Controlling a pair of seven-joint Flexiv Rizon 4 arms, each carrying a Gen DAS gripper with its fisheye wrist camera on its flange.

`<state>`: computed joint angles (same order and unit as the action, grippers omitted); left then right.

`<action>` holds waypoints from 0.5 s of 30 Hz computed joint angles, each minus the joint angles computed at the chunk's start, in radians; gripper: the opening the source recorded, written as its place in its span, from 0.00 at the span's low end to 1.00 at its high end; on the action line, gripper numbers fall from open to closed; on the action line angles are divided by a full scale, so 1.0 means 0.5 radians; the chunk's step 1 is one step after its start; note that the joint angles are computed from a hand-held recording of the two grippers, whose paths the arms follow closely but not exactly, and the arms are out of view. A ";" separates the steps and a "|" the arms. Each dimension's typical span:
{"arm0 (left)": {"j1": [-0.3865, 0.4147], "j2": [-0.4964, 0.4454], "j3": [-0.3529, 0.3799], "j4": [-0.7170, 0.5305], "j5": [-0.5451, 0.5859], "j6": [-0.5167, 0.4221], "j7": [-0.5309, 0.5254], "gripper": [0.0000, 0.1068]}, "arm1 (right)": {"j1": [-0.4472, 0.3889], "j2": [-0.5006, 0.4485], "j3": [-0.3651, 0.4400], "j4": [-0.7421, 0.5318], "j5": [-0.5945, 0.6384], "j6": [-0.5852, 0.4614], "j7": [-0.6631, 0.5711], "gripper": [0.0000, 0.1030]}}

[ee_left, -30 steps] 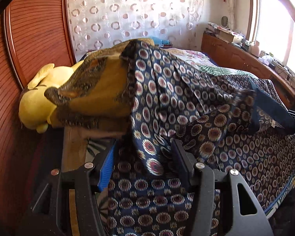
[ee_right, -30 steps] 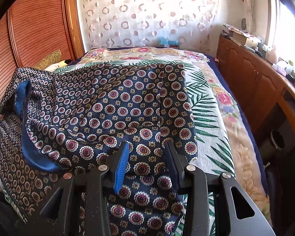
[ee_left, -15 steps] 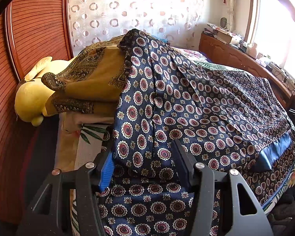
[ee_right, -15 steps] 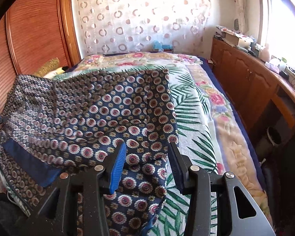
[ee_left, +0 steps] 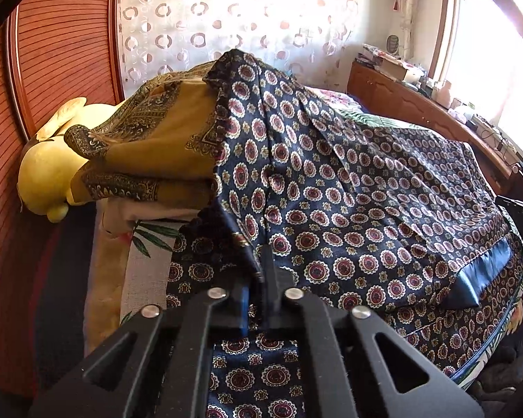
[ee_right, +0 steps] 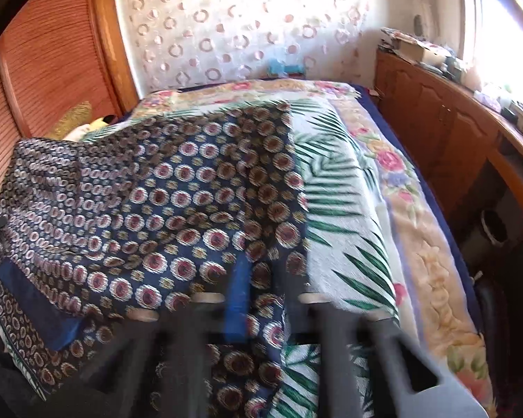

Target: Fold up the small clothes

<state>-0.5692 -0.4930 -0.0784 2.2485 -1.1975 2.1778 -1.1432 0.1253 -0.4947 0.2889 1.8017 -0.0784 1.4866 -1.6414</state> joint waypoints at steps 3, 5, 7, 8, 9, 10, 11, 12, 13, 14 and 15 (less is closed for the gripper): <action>0.029 0.017 0.000 0.043 0.147 0.029 -0.116 0.02 | -0.086 0.008 0.121 0.023 0.045 0.075 -0.102 0.02; 0.035 0.043 0.005 0.078 0.230 0.054 -0.195 0.02 | -0.159 0.022 0.215 0.038 0.085 0.086 -0.160 0.00; 0.047 0.079 0.009 0.123 0.331 0.088 -0.291 0.02 | -0.256 0.043 0.334 0.061 0.140 0.100 -0.238 0.00; 0.047 0.095 0.013 0.143 0.365 0.104 -0.332 0.02 | -0.329 0.050 0.422 0.067 0.179 0.102 -0.296 0.00; 0.046 0.112 0.016 0.162 0.387 0.116 -0.367 0.02 | -0.381 0.073 0.473 0.088 0.214 0.107 -0.337 0.00; 0.041 0.124 0.020 0.178 0.399 0.129 -0.393 0.02 | -0.422 0.095 0.511 0.104 0.245 0.113 -0.376 0.00; 0.029 0.136 0.023 0.196 0.404 0.151 -0.412 0.02 | -0.466 0.116 0.554 0.126 0.280 0.131 -0.421 0.00; 0.029 0.146 0.023 0.213 0.417 0.163 -0.433 0.02 | -0.484 0.120 0.569 0.133 0.305 0.158 -0.451 0.00; 0.026 0.154 0.024 0.226 0.422 0.172 -0.446 0.02 | -0.480 0.139 0.558 0.147 0.320 0.173 -0.450 0.00; 0.016 0.158 0.024 0.234 0.411 0.177 -0.444 0.02 | -0.454 0.153 0.520 0.156 0.321 0.174 -0.435 0.00; 0.008 0.157 0.025 0.228 0.391 0.170 -0.424 0.02 | -0.430 0.165 0.481 0.163 0.314 0.163 -0.423 0.00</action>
<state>-0.5650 -0.4143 -0.0660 2.3623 -1.0022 2.2628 -1.3551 -0.0897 -0.4122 0.5296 1.8830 0.0786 1.5683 -1.8530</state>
